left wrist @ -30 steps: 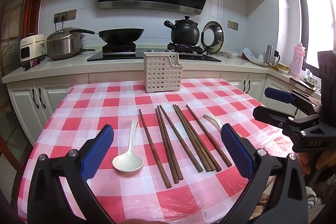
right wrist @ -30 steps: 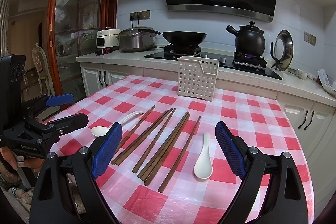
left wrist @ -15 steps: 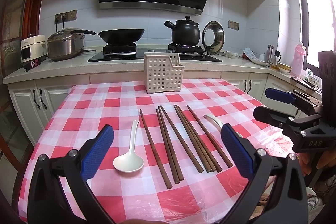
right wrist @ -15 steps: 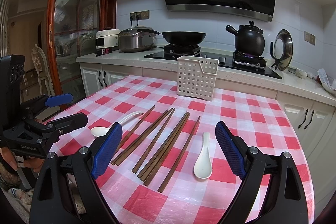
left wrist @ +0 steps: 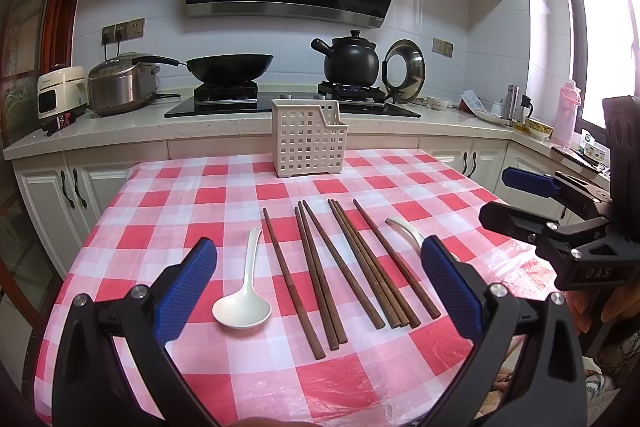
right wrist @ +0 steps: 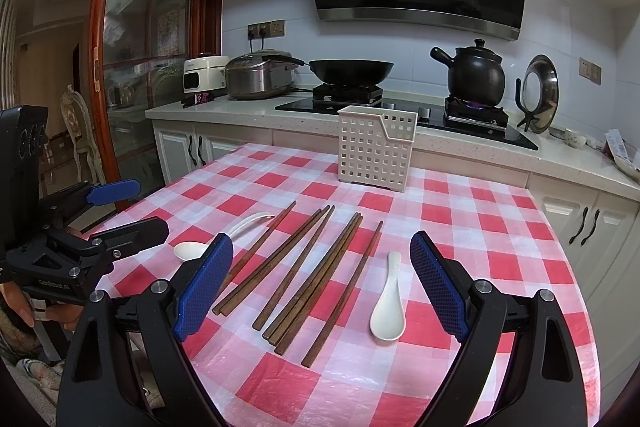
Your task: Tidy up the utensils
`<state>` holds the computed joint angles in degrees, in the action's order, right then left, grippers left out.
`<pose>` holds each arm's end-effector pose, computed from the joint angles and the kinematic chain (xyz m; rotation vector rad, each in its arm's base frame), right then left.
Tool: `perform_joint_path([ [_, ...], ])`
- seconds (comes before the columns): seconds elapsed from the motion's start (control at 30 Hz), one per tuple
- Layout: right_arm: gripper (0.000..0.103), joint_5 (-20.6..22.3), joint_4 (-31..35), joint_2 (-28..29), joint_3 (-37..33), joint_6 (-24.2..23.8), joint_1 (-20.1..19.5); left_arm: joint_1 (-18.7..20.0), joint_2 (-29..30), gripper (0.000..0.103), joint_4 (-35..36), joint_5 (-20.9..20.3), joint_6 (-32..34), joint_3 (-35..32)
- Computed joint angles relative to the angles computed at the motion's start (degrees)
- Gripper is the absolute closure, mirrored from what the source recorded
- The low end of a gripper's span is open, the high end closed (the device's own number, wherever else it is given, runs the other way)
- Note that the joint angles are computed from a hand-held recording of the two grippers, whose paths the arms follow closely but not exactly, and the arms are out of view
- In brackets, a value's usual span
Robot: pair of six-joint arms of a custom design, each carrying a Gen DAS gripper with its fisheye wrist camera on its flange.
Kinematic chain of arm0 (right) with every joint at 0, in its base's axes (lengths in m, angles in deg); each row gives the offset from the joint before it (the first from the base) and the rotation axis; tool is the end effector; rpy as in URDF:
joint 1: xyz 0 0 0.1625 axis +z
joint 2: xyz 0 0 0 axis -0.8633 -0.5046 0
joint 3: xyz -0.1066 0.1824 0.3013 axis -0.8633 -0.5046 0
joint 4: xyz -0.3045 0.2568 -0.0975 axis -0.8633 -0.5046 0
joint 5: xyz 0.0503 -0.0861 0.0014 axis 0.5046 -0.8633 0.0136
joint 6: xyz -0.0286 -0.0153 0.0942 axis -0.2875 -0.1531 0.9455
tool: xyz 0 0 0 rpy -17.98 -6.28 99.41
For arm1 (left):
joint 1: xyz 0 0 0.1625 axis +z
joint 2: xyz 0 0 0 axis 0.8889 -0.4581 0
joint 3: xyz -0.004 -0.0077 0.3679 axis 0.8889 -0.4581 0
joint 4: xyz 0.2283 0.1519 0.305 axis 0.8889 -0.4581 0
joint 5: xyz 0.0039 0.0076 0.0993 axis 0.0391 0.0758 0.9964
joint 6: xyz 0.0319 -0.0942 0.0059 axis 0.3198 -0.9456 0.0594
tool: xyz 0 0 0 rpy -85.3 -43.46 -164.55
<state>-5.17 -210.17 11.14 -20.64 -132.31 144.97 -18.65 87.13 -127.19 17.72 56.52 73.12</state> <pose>0.0915 -0.8005 0.3704 1.4835 -2.3508 0.9985 -0.4073 -0.7043 0.0331 0.3834 2.0020 -1.4078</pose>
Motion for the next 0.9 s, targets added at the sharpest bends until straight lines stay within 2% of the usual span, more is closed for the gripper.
perform_joint_path([
  [0.9, 0.018, 0.0, 0.0, 0.2, -0.2, 0.2, 0.0, 0.0, 0.1, 0.004, 0.6, 0.4, -0.5, 0.0],
])
